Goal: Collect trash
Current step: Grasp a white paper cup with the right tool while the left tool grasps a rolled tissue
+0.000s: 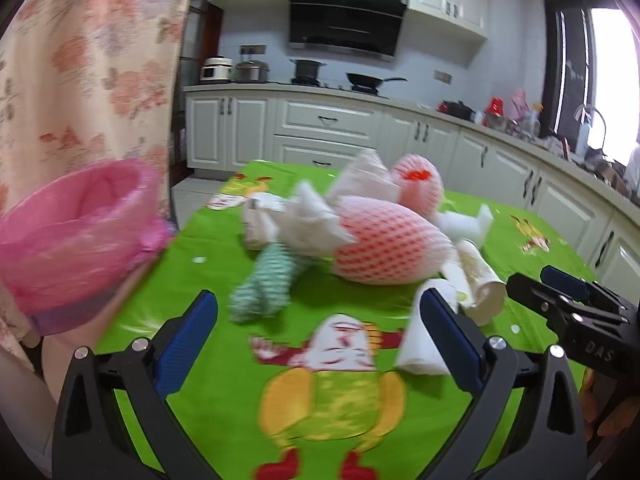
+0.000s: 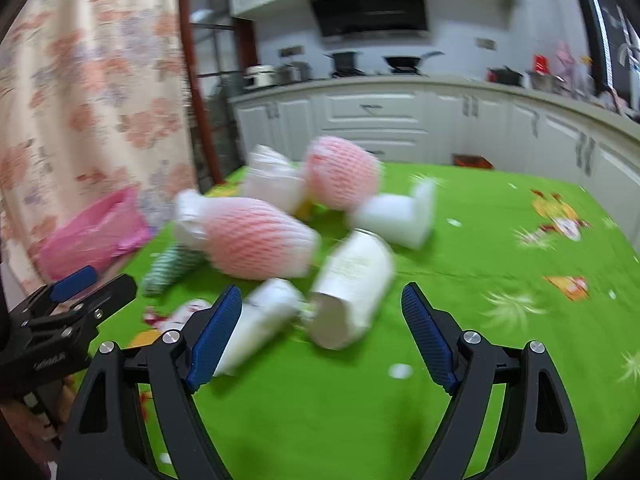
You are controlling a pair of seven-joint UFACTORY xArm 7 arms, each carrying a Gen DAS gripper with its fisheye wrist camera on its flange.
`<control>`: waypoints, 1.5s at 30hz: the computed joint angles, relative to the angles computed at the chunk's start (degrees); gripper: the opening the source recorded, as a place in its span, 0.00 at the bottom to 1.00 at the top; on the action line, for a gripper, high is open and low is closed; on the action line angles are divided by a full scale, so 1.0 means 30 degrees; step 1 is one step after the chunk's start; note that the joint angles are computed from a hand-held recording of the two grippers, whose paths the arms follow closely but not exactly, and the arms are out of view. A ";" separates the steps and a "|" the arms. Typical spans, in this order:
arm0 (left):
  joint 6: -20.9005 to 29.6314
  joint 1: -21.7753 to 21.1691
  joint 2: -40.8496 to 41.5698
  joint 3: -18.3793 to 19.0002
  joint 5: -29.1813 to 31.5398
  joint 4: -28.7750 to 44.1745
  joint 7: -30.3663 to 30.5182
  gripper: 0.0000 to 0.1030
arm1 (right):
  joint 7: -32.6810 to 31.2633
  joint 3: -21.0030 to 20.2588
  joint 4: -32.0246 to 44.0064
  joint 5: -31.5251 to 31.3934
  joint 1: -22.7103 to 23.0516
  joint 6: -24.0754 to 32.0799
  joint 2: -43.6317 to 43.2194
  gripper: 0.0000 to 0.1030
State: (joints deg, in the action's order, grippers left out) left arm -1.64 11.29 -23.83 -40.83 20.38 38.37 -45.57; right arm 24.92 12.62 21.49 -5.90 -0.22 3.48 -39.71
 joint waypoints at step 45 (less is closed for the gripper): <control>0.6487 -0.7283 0.8207 0.3692 0.4869 0.7022 0.0088 0.76 | 0.0022 -0.1858 -0.0551 -0.0514 -0.0703 0.2298 -0.0498 0.31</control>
